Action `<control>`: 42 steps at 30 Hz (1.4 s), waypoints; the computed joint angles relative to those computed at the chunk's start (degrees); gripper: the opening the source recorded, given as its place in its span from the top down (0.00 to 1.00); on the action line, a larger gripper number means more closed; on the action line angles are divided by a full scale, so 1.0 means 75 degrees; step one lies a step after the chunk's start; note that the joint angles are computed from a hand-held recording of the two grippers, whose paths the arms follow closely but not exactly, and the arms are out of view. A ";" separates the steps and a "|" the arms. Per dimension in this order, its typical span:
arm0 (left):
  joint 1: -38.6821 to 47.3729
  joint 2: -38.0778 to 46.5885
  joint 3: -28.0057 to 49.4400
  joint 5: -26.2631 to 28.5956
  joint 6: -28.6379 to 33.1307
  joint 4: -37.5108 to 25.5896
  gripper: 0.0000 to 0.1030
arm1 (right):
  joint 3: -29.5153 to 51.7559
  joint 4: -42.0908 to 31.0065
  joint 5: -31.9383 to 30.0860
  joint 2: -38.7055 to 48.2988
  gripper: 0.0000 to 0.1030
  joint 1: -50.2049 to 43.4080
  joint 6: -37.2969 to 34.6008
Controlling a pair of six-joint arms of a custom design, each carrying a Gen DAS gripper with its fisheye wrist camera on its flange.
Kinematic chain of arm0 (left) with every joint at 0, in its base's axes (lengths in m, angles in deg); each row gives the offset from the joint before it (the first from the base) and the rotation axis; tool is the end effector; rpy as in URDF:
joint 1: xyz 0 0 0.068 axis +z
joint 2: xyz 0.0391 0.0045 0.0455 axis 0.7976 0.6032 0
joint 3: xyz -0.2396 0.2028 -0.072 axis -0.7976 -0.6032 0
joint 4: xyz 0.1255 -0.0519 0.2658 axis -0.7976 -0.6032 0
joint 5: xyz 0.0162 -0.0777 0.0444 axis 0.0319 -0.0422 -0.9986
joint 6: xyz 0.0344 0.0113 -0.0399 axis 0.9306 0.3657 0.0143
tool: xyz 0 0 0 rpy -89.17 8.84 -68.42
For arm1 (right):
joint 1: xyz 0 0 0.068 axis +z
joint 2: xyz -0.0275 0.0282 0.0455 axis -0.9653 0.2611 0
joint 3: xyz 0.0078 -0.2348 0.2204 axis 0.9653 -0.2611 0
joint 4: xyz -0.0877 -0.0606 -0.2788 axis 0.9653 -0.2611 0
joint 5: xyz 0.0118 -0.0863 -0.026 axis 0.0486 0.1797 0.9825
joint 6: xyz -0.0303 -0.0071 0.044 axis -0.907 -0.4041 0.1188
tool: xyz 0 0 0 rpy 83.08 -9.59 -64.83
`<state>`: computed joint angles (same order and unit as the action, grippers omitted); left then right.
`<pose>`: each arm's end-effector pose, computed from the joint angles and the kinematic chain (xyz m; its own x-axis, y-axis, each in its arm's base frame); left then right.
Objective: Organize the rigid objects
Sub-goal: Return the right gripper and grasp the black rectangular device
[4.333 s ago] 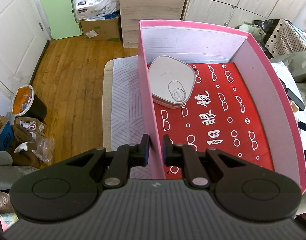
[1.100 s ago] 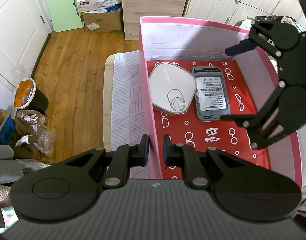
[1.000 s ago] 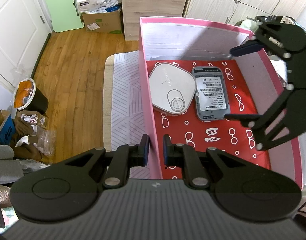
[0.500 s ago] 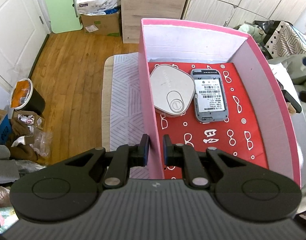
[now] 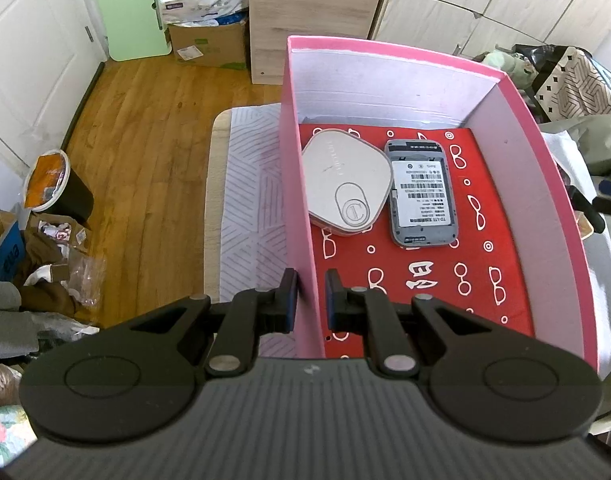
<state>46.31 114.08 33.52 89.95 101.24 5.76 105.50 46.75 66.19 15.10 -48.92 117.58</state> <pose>0.3909 -0.0548 0.2478 -0.7926 0.4704 -0.3879 0.5474 0.8292 -0.1131 0.1879 0.0806 0.2183 -0.7664 0.1448 -0.6259 0.1093 0.9895 0.0951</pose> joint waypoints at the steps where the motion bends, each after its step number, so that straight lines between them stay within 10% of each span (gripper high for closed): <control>1: -0.0018 -0.0005 0.0003 -0.0029 -0.0019 -0.0001 0.89 | -0.0019 0.0085 -0.0082 0.0096 0.44 -0.0014 -0.0109; 14: -0.0109 -0.0016 -0.0024 -0.0172 -0.0117 0.0027 0.87 | 0.0148 0.0460 -0.0982 0.1244 0.41 -0.0621 -0.0212; 24: -0.0094 0.0038 0.0023 -0.0087 -0.0112 -0.0034 0.87 | 0.0058 0.0420 -0.1327 0.0863 0.60 -0.0955 0.0572; 42: -0.0060 0.0059 0.0021 -0.0028 -0.0040 -0.0059 0.85 | 0.0081 0.0313 -0.1344 0.1413 0.49 -0.1198 0.0480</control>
